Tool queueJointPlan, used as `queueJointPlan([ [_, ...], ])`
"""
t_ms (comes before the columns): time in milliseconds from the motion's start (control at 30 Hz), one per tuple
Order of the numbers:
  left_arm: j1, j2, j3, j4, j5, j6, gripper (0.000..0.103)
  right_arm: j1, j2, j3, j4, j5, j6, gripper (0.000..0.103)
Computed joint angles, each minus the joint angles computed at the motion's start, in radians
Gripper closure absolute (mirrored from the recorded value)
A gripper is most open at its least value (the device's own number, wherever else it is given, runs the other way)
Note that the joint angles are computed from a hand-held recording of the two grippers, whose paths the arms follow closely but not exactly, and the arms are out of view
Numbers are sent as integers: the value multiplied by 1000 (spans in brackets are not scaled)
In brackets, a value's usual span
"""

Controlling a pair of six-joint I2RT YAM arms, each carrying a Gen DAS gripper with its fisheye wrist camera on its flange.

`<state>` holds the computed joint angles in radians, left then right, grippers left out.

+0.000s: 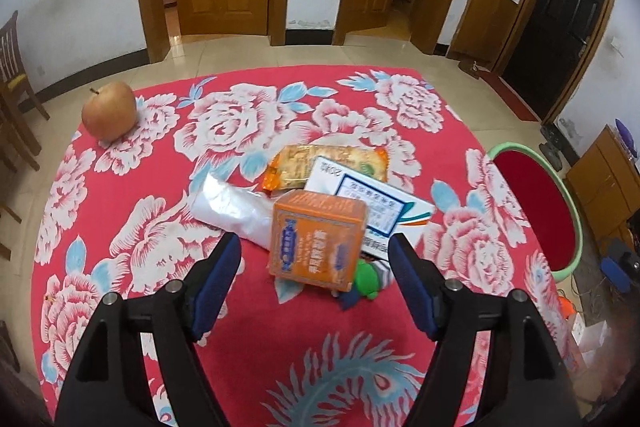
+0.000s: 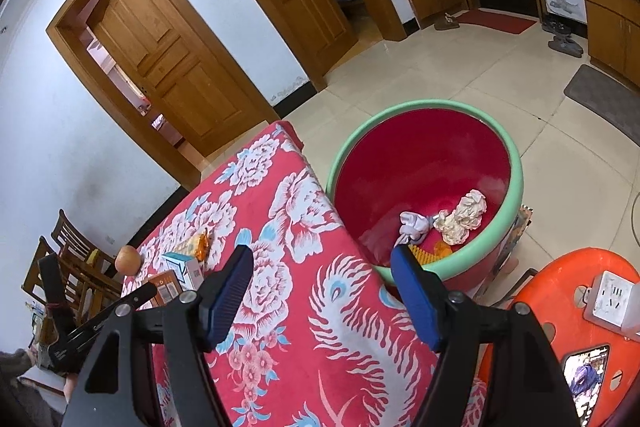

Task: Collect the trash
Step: 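Reach the left tool to the orange medicine box and grasp it, then grasp the white-and-blue medicine box with the right tool while the left holds the orange box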

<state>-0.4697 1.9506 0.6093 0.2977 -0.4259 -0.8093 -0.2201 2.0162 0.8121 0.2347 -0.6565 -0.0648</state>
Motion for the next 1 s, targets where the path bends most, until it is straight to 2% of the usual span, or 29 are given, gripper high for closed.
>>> queueJointPlan([
  [67, 3, 21, 4, 12, -4, 9, 28, 15, -1, -2, -4, 8, -3, 29],
  [233, 30, 66, -12, 113, 48, 30, 49, 71, -14, -18, 5, 30, -14, 29],
  [467, 32, 43, -66, 179, 62, 11, 50, 161, -25, -34, 32, 56, -3, 29],
  [667, 21, -65, -178, 199, -5, -45, 50, 239, -14, -17, 34, 71, 14, 29],
  [767, 21, -111, -211, 155, -57, -77, 50, 283, 2, 0, 32, 82, 25, 29],
  [867, 39, -133, -235, 121, -95, -98, 50, 348, 25, 28, 27, 102, 48, 20],
  [1000, 86, -145, -279, 136, -114, -94, 50, 441, 56, 66, 12, 152, 73, 18],
])
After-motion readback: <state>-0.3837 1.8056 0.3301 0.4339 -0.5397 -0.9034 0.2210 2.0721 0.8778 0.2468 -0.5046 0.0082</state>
